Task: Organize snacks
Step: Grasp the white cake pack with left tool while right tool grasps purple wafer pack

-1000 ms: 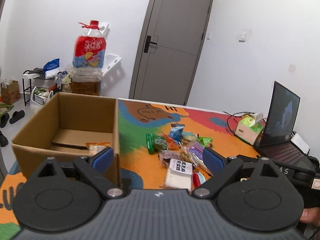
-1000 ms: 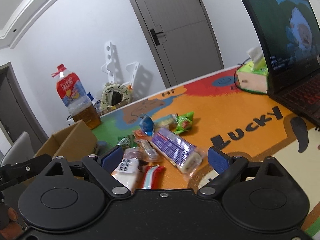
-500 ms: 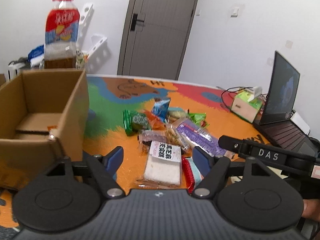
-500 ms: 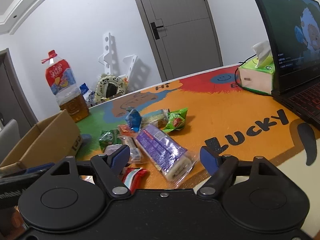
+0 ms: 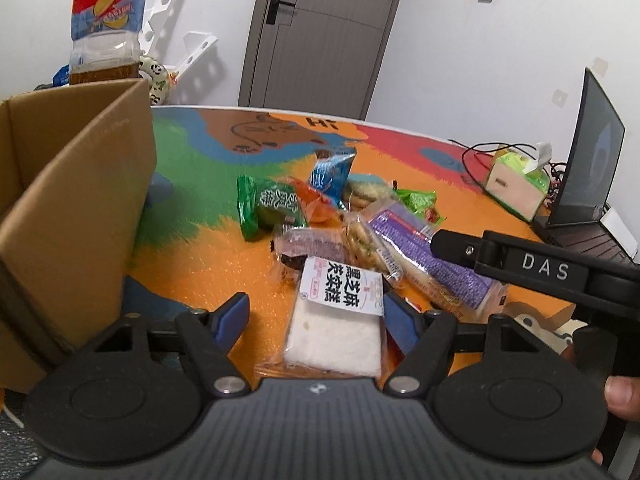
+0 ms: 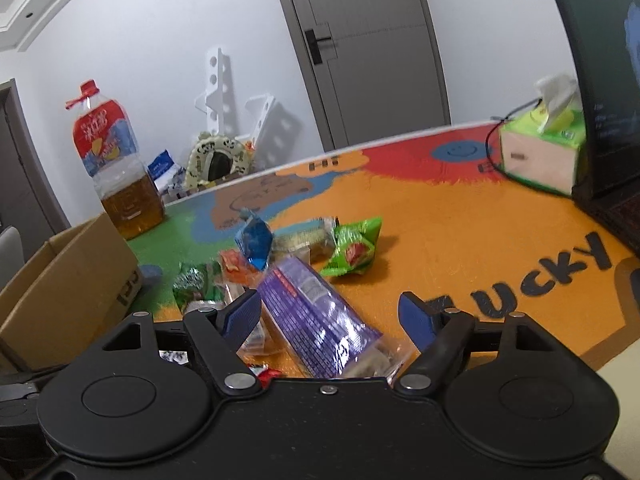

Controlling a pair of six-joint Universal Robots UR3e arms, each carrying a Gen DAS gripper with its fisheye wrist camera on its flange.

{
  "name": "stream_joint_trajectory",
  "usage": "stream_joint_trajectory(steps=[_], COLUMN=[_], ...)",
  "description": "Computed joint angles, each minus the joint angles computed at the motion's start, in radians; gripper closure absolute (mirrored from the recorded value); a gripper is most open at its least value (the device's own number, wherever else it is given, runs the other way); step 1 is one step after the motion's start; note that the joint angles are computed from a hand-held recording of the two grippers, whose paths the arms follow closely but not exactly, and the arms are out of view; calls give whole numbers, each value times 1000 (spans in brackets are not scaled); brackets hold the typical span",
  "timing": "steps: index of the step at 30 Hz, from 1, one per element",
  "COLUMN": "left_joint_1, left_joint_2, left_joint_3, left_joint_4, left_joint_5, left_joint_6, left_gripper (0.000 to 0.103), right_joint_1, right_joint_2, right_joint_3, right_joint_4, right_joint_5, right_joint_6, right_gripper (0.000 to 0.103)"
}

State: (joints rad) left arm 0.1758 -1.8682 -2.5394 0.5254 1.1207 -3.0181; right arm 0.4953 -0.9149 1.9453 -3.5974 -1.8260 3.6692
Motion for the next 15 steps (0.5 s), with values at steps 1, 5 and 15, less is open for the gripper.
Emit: stream_joint_trajectory(steps=[1,5,15], left_joint_1=[-5,-24,-15], left_joint_2=[-8,-48,-46], left_joint_3=[5,1,-51], left_joint_4=[-1,78,142], left_joint_5=[6,41,46], left_joint_6=[0,-28,-17], left_gripper=[30,37,55], right_joint_1=[1,-8,45], right_joint_2=[4,-4,-31], right_joint_3=[-2,-3,35], right_joint_4=[4,52,68], right_joint_5=[3,37,6], right_joint_6=[2,8,3], right_gripper=[30,46,61])
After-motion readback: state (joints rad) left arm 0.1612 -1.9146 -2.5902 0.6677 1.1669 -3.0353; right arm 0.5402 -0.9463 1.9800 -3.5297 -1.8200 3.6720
